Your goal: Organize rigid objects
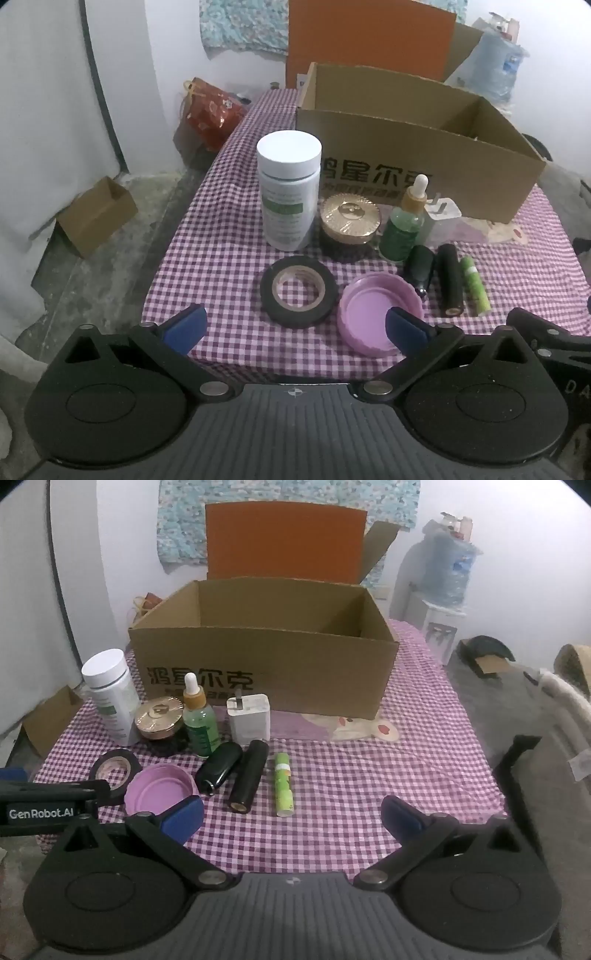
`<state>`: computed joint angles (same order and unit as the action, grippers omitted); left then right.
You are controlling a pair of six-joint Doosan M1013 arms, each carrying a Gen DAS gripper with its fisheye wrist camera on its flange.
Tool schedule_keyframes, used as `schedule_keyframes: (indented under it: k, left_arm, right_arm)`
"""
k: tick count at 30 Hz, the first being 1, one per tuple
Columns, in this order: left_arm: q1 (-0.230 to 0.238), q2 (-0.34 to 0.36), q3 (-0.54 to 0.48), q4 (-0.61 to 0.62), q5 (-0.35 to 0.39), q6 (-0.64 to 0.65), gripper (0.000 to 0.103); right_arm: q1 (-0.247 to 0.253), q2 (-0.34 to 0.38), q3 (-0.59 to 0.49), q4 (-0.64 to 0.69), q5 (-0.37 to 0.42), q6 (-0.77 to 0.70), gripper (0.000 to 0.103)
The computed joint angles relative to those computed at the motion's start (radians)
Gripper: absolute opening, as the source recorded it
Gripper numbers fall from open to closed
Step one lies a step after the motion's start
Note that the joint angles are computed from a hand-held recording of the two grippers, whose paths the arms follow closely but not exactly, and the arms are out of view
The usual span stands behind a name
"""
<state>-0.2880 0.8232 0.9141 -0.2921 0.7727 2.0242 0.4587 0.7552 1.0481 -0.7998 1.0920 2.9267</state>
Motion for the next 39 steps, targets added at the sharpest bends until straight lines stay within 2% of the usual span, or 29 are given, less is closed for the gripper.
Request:
schedule_keyframes:
  k: [39]
  left_arm:
    - [-0.001, 0.008, -0.014, 0.029, 0.011, -0.015, 0.103]
  right_arm:
    - [-0.004, 0.011, -0.026, 0.02, 0.027, -0.01, 0.103]
